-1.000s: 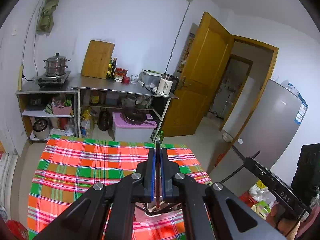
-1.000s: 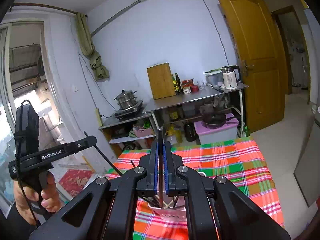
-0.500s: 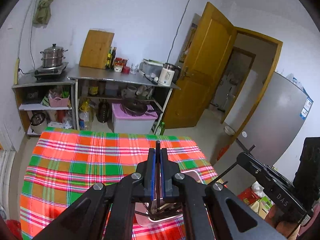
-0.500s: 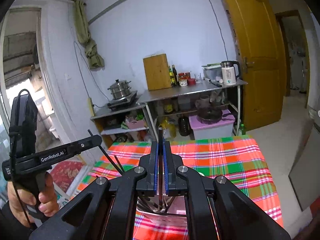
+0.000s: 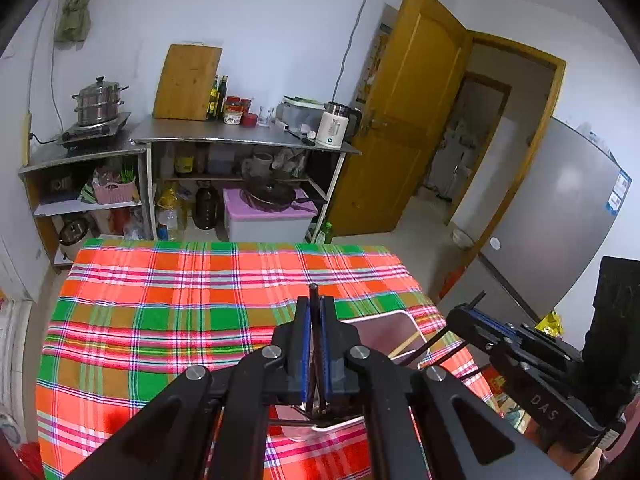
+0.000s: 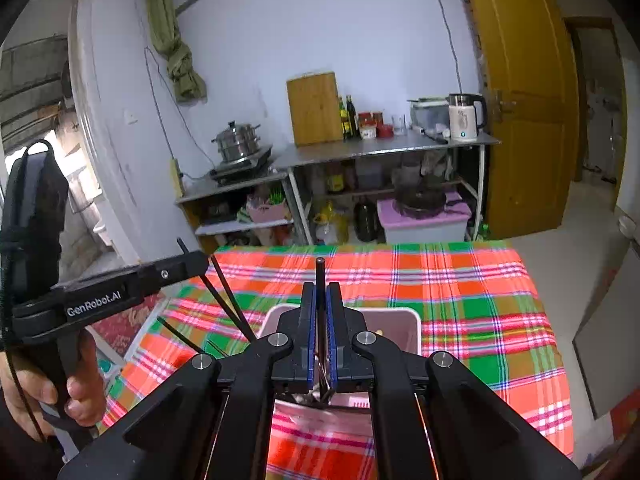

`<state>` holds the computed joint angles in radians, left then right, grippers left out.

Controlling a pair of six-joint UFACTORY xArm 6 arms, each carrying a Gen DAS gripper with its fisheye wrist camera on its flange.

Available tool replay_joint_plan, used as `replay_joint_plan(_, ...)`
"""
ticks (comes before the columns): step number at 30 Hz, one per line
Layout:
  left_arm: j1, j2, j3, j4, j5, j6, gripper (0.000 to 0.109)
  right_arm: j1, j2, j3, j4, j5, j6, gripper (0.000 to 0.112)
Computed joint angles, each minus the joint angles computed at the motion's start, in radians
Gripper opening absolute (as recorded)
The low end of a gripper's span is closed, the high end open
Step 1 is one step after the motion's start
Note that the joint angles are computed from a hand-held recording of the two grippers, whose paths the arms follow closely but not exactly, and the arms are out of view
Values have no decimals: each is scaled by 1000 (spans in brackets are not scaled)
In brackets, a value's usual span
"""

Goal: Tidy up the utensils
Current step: 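Lower the black chopsticks into the basket and open both tools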

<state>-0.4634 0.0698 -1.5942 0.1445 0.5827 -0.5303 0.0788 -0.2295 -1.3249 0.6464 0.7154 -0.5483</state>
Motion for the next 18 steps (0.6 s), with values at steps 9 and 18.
replay_joint_plan(9,-12,-21,16,60,2,-28,15,-18,-10,-4,6,7,3,11)
replay_joint_plan(18,-48,-133,89,192,-6,-121,16,-60,-96,31,67,19,-35,13)
